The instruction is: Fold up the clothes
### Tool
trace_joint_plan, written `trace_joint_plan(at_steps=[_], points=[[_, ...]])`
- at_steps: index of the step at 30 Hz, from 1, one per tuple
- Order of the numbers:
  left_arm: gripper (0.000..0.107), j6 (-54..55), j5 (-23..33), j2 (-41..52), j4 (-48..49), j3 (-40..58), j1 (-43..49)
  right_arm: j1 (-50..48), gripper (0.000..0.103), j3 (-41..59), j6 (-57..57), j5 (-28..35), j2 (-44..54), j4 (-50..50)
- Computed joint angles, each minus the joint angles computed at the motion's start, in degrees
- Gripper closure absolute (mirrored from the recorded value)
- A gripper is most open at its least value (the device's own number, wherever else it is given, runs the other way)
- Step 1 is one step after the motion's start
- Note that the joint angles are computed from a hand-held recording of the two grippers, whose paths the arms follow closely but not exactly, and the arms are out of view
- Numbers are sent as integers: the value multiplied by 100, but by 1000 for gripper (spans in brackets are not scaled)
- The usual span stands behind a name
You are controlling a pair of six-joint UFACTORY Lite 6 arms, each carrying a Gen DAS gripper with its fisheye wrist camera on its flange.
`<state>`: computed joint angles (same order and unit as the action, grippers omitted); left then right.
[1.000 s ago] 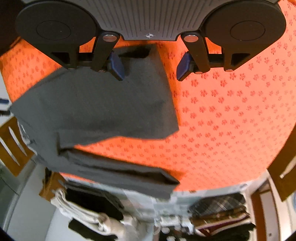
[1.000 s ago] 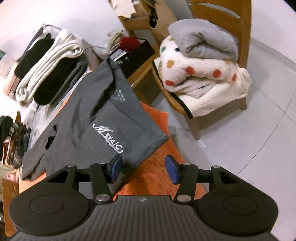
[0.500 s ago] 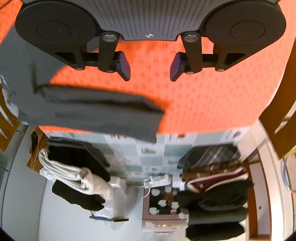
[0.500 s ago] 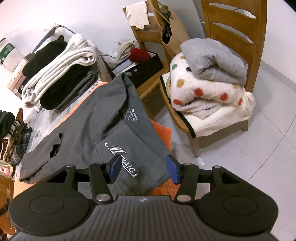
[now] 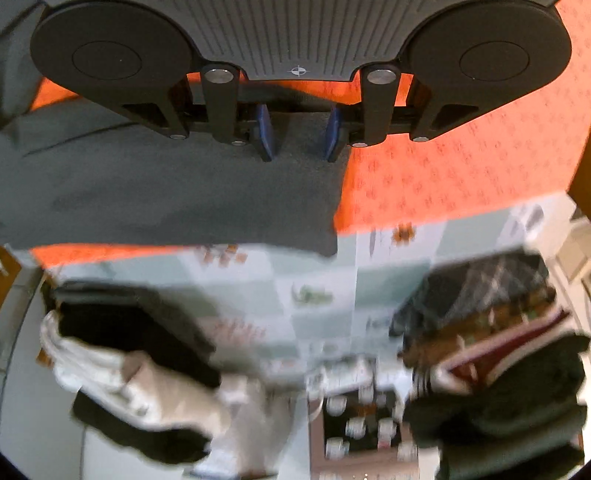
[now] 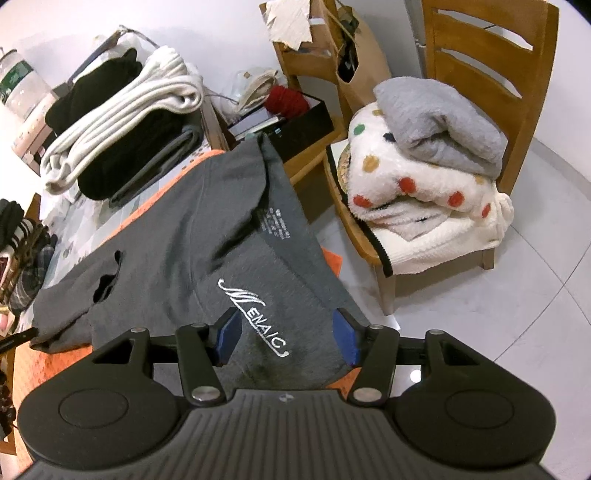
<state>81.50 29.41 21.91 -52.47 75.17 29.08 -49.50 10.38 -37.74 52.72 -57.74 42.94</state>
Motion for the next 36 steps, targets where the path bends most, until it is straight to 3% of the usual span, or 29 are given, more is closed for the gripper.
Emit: trace_joint_plan(at_steps=[3,7,12,15,18,20,24,29,36], points=[[72,100,-57,174,8,-37,75,471,42,-23,344,-268,45,-112],[73,361,283,40,-471,48,164,924,42,79,657,-559,129,-284],[73,203,506,322,-787,717,-109,1115,42,314,629,-857,543,-199],[73,-708,345,884,-222,1426,-430,1291,41,451,606,-1106,858,-140],[73,-2140,52,1438,1138,1998,-730,1489,41,622,512,-1310,1247,-84],[73,-2373,-63,1526,1325,2078,-765,1654,41,799,449,-1452,1512,-71],[51,-2041,37,1503,697,2202,-608,1863,39,1521,-58,-1625,2301,143],[49,-3363,624,2246,1427,3551,-570,2100,34,3121,-1174,-1748,4007,444],[44,-5531,2610,3893,1955,6480,-413,2527,29,5789,-1794,-1268,6407,223]])
